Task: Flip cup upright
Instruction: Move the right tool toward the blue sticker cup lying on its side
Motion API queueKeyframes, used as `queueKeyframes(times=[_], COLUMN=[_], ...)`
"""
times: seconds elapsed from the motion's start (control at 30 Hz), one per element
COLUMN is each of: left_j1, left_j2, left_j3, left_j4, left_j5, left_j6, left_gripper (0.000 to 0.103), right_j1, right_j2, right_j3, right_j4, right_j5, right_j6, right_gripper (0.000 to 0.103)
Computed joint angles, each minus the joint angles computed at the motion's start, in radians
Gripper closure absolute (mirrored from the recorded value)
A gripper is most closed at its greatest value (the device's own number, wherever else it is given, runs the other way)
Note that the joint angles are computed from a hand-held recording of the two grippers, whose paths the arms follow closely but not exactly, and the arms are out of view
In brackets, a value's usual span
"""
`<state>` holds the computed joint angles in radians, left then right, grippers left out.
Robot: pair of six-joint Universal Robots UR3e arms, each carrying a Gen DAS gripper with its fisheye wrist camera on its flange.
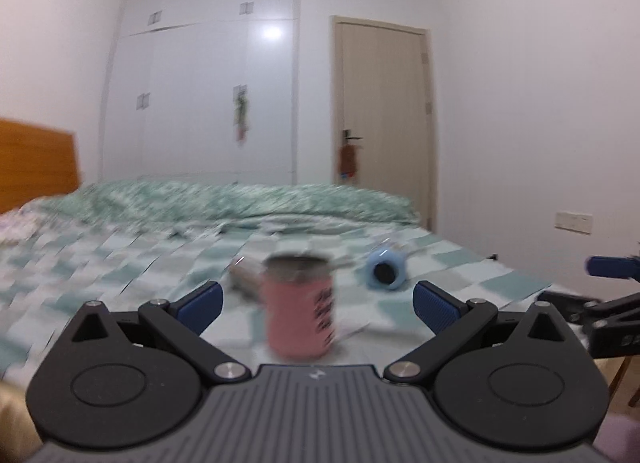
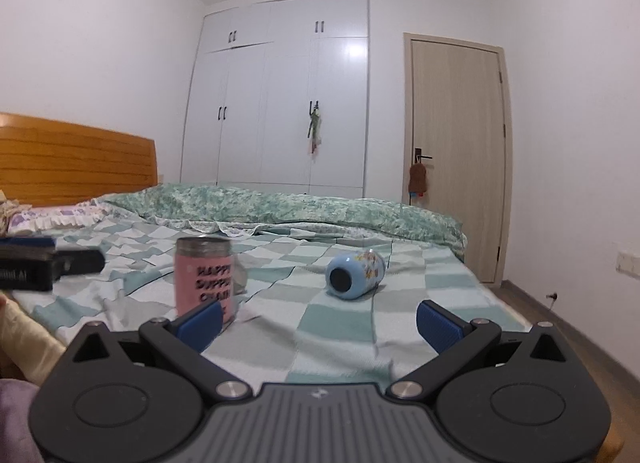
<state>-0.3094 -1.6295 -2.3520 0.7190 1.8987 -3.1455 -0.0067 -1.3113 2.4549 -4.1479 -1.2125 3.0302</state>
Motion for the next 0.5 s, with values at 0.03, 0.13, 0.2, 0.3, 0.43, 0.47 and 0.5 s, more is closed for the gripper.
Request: queueKeyframes(times=[0.03, 0.13, 0.2, 0.3, 0.43, 0.47, 0.5], left_j1=[-0.011, -0.038, -0.034, -0.020, 0.004, 0.011, 0.020], left_j2=[-0.026, -0.108, -0.156, -0.244, -0.396, -0.439, -0.484], left_j3=[0.061, 0.275, 0.419, 0.659, 1.034, 1.139, 1.244], left_j4=[-0.028, -0.161, -0.288, -0.502, -0.831, -0.923, -1.012], left_j5=[0.001, -0.006, -0.031, -0.074, -0.123, -0.138, -0.155], left_j6=[0.018, 0.053, 0.042, 0.018, 0.006, 0.005, 0.000], left_gripper=[0.000, 0.000, 0.000, 0.000, 0.000, 0.000, 0.000], right_j1=[-0.023, -0.063, -0.097, -0.132, -0.150, -0.154, -0.152], right_j2=[-0.020, -0.047, -0.041, -0.010, 0.091, 0.127, 0.161], right_j3=[-0.037, -0.162, -0.263, -0.420, -0.664, -0.739, -0.804], right_j4=[0.058, 0.221, 0.338, 0.514, 0.728, 0.787, 0.833], right_j5=[0.022, 0.054, 0.089, 0.129, 0.144, 0.145, 0.142], right_j6=[-0.015, -0.052, -0.080, -0.124, -0.191, -0.208, -0.222], right_gripper=[0.000, 0.000, 0.000, 0.000, 0.000, 0.000, 0.000])
